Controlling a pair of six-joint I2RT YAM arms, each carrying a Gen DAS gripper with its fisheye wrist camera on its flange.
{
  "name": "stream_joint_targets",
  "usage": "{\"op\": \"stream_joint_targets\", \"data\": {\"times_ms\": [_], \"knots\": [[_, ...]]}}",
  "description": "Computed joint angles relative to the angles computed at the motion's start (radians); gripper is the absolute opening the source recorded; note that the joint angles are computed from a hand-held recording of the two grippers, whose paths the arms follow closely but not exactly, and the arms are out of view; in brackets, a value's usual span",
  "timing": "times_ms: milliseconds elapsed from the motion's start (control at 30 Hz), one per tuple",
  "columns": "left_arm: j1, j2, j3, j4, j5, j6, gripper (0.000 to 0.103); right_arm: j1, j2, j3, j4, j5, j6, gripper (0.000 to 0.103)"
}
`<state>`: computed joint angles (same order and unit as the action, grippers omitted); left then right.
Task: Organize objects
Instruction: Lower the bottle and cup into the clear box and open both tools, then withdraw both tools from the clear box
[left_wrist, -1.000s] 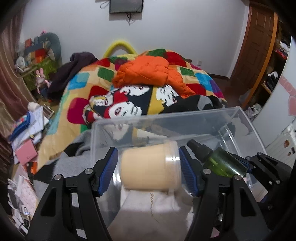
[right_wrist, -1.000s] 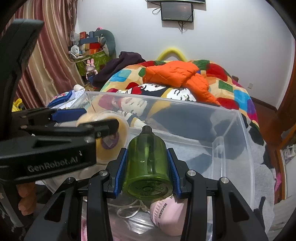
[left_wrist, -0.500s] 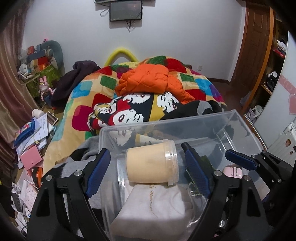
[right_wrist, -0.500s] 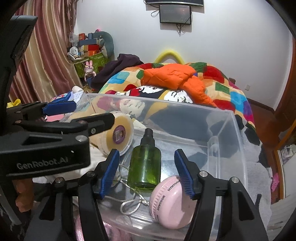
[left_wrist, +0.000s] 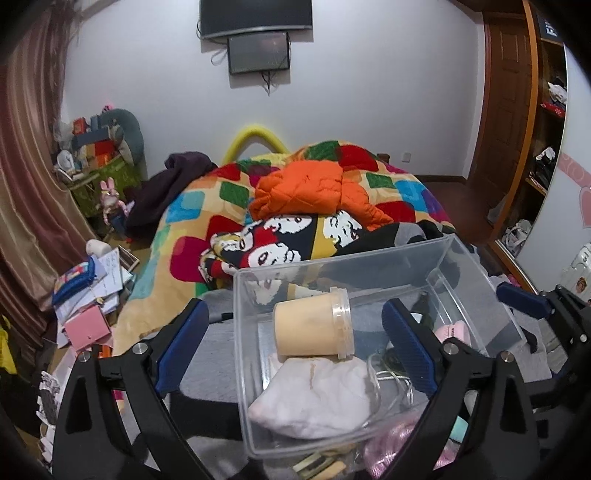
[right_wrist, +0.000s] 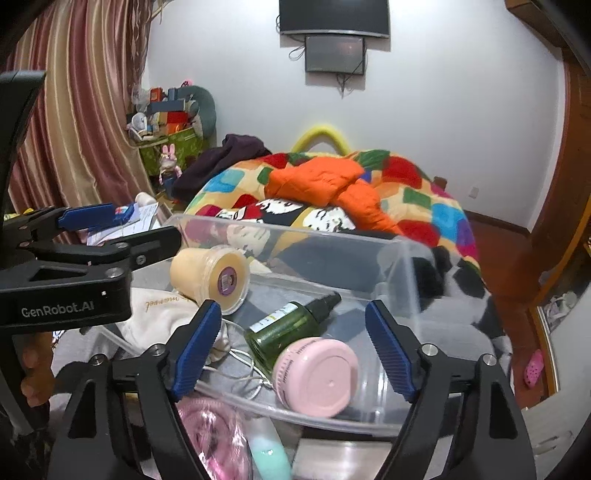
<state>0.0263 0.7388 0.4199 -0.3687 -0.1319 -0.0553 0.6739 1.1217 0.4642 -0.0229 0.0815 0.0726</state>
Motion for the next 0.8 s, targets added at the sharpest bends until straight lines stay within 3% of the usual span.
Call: {"op": "stream_joint_targets", "data": {"times_ms": [133,467,800], "knots": [[-0.023,-0.098,0.000,-0.083,-0.033,-0.004,0.096,-0.009,-0.110,-0.016,-0.074,-0.001,-0.004,0.080],[-0.023,-0.315,-0.013,-0.280,-0.007,-0.053,0.096,-0.011,-0.353,-0.069,-0.230,0.025,0.009,0.082],[-0.027,-0.459,-0.048,-0.417,0.000,-0.078,0.096,-0.069,-0.536,-0.118,-0.357,-0.009,0.006,0.082]]}}
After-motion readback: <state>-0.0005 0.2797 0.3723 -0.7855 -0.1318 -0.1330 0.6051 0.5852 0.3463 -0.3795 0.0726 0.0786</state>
